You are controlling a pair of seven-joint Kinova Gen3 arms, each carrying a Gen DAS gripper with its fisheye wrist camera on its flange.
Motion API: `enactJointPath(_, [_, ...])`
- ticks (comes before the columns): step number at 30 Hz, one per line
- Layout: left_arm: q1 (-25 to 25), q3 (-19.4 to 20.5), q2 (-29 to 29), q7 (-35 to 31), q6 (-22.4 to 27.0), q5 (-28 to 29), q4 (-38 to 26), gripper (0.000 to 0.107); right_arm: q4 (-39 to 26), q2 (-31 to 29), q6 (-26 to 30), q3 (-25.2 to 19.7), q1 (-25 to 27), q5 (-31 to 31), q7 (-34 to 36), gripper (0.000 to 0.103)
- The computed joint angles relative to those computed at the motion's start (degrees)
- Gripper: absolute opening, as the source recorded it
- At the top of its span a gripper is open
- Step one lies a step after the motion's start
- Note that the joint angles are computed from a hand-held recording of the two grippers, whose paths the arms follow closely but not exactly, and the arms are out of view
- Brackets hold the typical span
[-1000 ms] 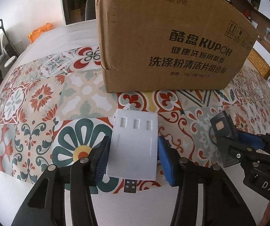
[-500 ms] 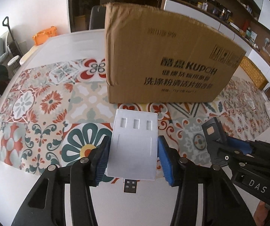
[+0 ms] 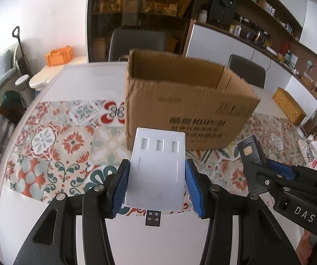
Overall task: Organize rigid objects
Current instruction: 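Carry the card reader and power bank over the cardboard box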
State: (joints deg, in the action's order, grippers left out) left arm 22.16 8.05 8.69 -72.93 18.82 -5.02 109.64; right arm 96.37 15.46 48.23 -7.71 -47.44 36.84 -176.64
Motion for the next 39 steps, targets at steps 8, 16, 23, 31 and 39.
enactJointPath(8, [0.9, -0.3, -2.7, 3.0, 0.4, -2.9, -1.5, 0.049, -1.8, -2.5, 3.4, -0.8, -0.9, 4.0, 0.1, 0.035])
enactJointPath(16, [0.6, 0.6, -4.4, 5.0, 0.3, -5.6, -3.6, 0.049, -3.0, -4.6, 5.7, -2.3, -0.8, 8.4, -1.4, 0.035])
enactJointPath(23, [0.1, 0.9, -4.5, 4.7, 0.0, -6.6, -6.4, 0.049, -4.4, -5.4, 6.9, -3.1, -0.3, 12.4, -1.5, 0.035])
enactJointPath(31, [0.3, 0.5, -2.0, 3.0, 1.3, -6.2, -11.8, 0.049, -6.2, -5.0, 6.0, -2.5, 1.1, 15.8, -0.2, 0.035])
enactJointPath(39, [1.5, -0.6, 1.7, 2.0, 3.3, -6.3, -18.2, 0.049, -10.3, -3.0, 5.0, -0.7, 3.4, 14.2, 5.2, 0.035])
